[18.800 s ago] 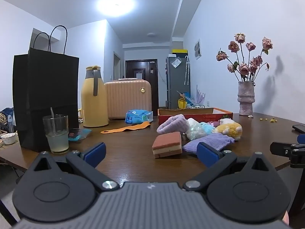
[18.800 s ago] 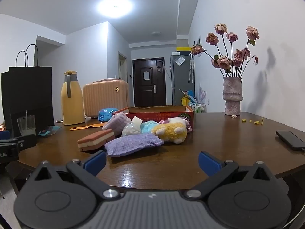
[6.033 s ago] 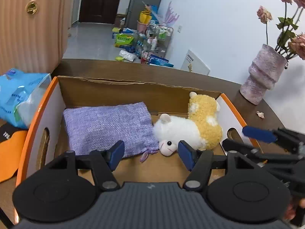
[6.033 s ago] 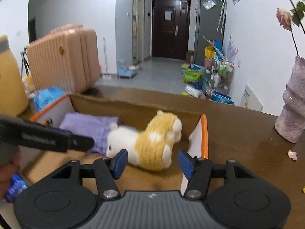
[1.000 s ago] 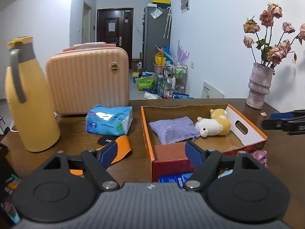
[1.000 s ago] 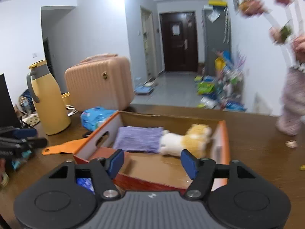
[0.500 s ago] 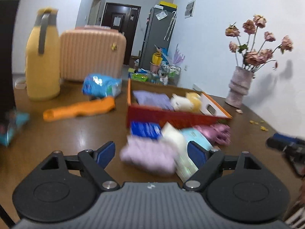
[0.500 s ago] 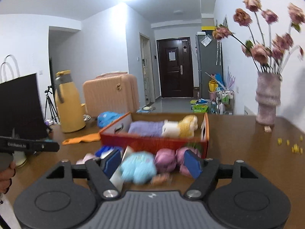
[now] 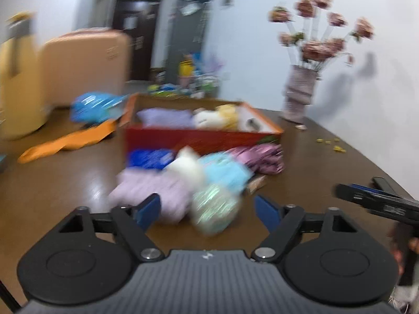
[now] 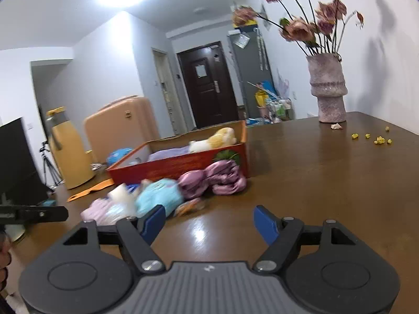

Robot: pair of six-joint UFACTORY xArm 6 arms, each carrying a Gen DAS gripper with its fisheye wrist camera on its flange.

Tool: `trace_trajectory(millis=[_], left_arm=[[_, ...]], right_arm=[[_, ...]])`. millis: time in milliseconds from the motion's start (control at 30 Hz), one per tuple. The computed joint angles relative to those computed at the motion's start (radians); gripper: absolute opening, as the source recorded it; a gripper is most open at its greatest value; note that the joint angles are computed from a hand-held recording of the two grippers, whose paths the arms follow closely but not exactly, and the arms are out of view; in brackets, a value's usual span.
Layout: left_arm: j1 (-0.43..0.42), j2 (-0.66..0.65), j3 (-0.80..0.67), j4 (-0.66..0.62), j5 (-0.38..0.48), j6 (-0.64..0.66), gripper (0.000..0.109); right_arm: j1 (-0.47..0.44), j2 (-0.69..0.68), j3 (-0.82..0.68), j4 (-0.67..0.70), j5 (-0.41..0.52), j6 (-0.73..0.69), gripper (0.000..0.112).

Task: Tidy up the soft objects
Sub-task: 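Grasp the pink satin scrunchie with the left gripper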

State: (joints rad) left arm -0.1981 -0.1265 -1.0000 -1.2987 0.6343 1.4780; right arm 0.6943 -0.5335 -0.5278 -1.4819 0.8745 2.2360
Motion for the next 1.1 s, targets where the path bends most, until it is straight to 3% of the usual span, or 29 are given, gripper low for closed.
trace_trajectory(millis=[33,167,267,367,433,467,533,600,833,1100], left_arm=[[-0.039,0.032,-0.038,0.014,-0.022,-0.012,0.065],[-0.169,0.198,-0.227,0.082,-0.053,-0.051,0.062],[-0.266,0.348,-0.370,0.282,-0.161,-0.210,0.062],[-0.297,0.462,-0.478,0.417,-0.162,-0.320,0.059],[-0.297,0.509,-0.522,0.468,-0.147,-0.369,0.034],[-0.290,0.526,-0.544,0.464,-0.116,-0.370,0.031],[-0.287,0.529,-0.541,0.405,-0.106,-0.306,0.025],[-0.286,0.518,-0.523,0.364,-0.110,-0.243,0.022],[-0.295,0.494,-0.504,0.340,-0.122,-0.224,0.017],[-0.256,0.303,-0.372,0.115,-0.089,-0.029,0.016]], right_arm=[[-0.065,0.008,-0.007,-0.021,-0.056,0.000,0.072],[-0.354,0.135,-0.113,-0.169,-0.331,0.073,0.063],[-0.486,0.294,-0.233,-0.188,-0.452,0.067,0.054],[-0.553,0.406,-0.311,-0.180,-0.535,0.059,0.039],[-0.570,0.439,-0.331,-0.246,-0.571,0.132,0.029],[-0.582,0.452,-0.340,-0.275,-0.604,0.158,0.021],[-0.606,0.465,-0.349,-0.329,-0.658,0.227,0.016],[-0.610,0.468,-0.350,-0.351,-0.667,0.259,0.013],[-0.600,0.452,-0.342,-0.383,-0.644,0.287,0.008],[-0.395,0.295,-0.231,-0.476,-0.291,0.249,0.007]])
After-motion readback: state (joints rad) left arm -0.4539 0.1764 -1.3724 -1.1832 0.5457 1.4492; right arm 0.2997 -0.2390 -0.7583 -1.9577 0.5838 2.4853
